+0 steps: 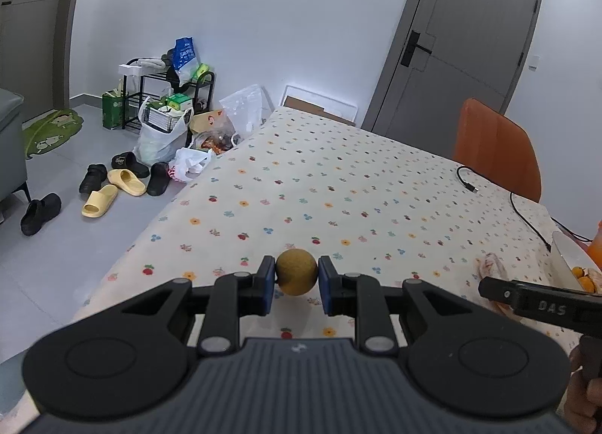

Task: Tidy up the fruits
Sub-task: 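Grasp the small yellow fruit with the left gripper while the right grasps the other pomelo segment, then carry the yellow fruit and pomelo segment over the white bowl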

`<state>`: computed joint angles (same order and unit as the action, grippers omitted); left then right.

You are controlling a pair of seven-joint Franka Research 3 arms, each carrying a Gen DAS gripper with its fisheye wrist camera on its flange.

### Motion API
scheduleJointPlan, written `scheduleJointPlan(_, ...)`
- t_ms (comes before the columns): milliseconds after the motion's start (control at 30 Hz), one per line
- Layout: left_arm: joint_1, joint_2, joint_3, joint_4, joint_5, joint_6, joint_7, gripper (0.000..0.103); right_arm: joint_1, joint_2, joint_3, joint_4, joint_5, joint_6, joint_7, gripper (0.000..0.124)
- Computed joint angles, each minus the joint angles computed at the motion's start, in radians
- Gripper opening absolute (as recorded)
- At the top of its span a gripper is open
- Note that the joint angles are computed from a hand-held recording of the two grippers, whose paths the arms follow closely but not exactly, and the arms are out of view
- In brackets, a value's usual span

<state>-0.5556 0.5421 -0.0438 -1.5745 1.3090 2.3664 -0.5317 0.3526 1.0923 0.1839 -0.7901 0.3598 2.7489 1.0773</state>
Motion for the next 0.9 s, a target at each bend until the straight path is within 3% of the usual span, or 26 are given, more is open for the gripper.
scheduleJointPlan(200, -0.004, 0.009, -0.001, 0.017, 0.0, 0.006, 0.015, 0.023, 0.02, 0.033, -0.036, 0.055, -0.04, -0.01, 0.029, 0.047)
scheduleJointPlan(267, -0.008, 0.012, 0.001, 0.023, 0.001, 0.01, 0.015, 0.023, 0.026, 0.025, -0.048, 0.032, -0.051, 0.021, 0.039, 0.037)
scheduleJointPlan(367, -0.012, 0.014, 0.003, 0.027, 0.004, 0.012, 0.015, 0.023, -0.015, 0.017, 0.026, 0.012, -0.007, 0.025, -0.015, 0.036)
scheduleJointPlan(533, -0.018, 0.034, 0.005, 0.063, -0.005, 0.015, 0.045, 0.023, -0.054, -0.057, 0.081, -0.119, 0.056, 0.108, -0.107, 0.036)
scheduleJointPlan(900, -0.057, 0.102, 0.029, 0.176, -0.028, 0.033, 0.112, 0.023, -0.144, -0.161, 0.166, -0.274, 0.179, 0.192, -0.26, 0.036)
